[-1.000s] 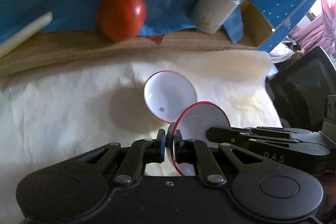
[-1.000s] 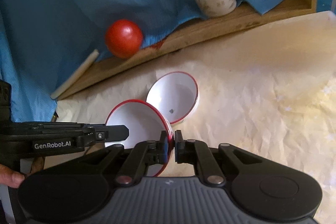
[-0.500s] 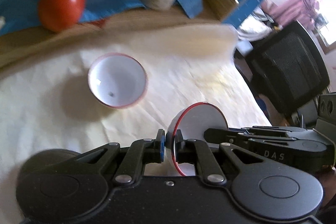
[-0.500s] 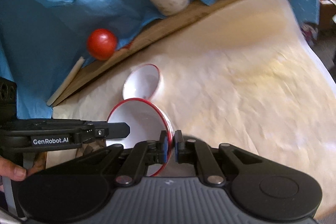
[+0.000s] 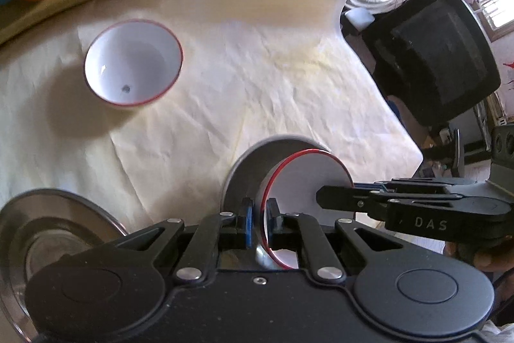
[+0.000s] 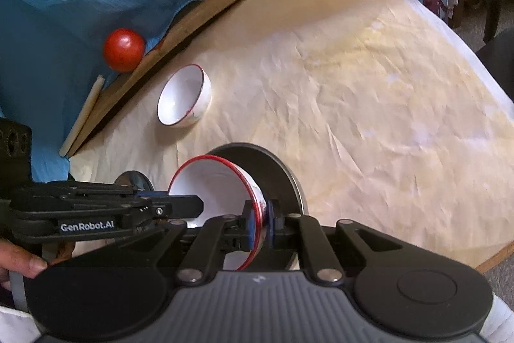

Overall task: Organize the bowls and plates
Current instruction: 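Lift the white bowl with both tools, lower it into the steel bowl, open both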

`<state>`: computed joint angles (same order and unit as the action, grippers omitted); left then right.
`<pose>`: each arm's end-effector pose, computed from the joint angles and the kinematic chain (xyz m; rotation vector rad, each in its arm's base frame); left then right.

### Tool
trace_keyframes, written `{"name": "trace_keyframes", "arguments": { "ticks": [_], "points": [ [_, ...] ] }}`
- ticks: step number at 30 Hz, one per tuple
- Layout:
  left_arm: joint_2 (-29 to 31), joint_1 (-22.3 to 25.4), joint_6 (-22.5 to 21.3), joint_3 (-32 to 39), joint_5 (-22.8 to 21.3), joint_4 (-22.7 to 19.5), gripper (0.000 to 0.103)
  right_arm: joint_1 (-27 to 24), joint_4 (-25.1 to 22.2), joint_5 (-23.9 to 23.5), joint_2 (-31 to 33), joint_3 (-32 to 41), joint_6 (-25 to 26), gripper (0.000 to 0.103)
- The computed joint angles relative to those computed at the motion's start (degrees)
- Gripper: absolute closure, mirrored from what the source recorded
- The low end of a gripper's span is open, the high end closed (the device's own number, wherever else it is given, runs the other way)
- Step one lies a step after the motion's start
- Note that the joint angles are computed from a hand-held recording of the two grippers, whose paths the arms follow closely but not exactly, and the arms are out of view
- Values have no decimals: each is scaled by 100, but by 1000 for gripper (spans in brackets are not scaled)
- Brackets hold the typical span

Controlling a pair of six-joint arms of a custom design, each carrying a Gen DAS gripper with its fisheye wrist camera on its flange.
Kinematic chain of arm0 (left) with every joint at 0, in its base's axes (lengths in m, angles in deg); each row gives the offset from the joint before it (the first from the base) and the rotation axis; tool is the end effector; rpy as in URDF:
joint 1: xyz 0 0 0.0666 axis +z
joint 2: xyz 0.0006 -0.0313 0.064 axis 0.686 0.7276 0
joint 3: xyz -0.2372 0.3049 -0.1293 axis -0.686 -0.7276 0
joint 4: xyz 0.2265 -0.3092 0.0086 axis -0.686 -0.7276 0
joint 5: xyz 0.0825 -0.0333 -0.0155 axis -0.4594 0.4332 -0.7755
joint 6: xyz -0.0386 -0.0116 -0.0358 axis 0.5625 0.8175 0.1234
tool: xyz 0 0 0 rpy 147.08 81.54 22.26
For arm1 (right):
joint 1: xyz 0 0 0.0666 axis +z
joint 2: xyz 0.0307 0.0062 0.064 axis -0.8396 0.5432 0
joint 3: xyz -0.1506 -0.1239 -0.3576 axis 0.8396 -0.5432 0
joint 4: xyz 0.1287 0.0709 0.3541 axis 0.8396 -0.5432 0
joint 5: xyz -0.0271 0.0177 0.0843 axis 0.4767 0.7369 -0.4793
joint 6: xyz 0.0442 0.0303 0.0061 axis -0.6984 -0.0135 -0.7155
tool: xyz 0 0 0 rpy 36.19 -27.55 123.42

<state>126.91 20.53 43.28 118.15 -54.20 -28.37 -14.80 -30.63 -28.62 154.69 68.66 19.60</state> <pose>0.4981 -0.2257 0.3611 0.6493 2.8424 -0.6905 0.3444 0.3070 0.3386 0.5702 2.5713 0.5713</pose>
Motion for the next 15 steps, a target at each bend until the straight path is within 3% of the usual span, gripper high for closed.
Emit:
{"name": "trace_keyframes", "arguments": {
  "ticks": [15],
  "points": [
    [157,-44,115,44,-152,-192,95,-153,-152,-464,182,138,173,89]
  ]
}}
